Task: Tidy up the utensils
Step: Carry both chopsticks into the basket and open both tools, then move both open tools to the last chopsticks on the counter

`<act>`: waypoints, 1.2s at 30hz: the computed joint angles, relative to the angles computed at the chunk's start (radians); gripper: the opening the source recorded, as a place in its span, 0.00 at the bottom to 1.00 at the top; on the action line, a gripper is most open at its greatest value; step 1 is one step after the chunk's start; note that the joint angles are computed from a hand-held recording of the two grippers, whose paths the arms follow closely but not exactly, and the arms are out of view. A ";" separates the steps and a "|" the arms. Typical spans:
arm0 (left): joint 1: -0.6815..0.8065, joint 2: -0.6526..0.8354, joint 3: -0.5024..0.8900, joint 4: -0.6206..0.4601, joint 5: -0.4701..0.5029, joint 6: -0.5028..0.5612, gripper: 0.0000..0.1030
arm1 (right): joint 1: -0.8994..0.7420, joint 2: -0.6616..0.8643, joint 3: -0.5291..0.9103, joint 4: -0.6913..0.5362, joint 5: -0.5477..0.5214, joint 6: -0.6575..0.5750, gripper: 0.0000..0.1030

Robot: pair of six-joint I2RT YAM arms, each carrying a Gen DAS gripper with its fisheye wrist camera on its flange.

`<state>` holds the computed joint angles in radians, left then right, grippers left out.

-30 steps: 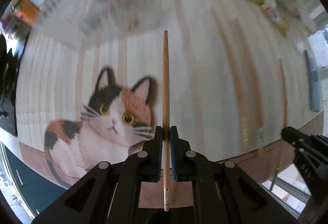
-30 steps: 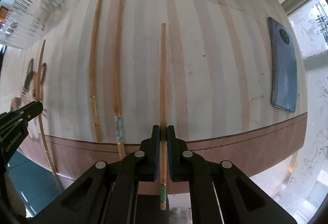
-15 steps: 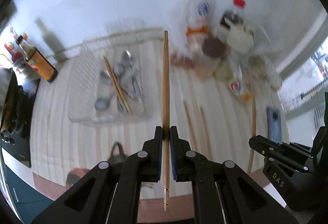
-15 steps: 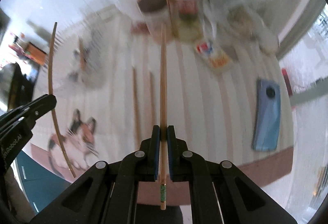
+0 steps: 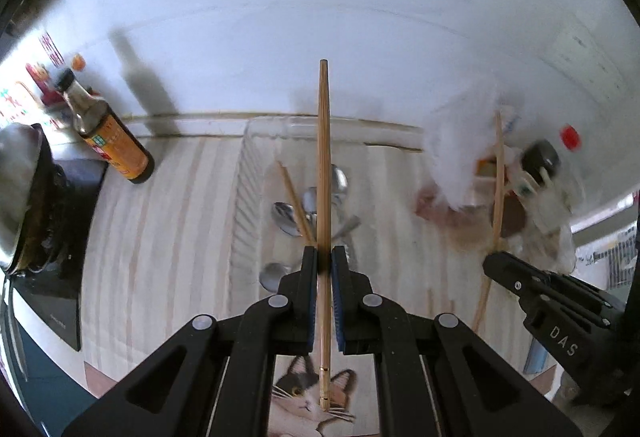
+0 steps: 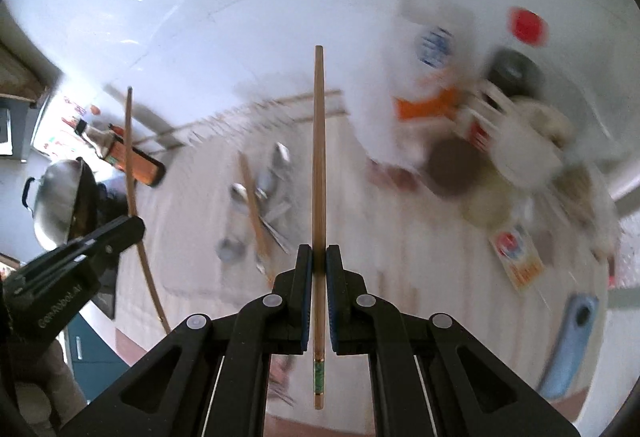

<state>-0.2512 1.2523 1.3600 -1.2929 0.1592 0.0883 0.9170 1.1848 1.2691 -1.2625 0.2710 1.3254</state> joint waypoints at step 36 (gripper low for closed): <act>0.136 -0.159 -0.286 0.301 -0.207 0.063 1.00 | 0.129 -0.016 -0.185 -0.089 -0.016 0.292 0.51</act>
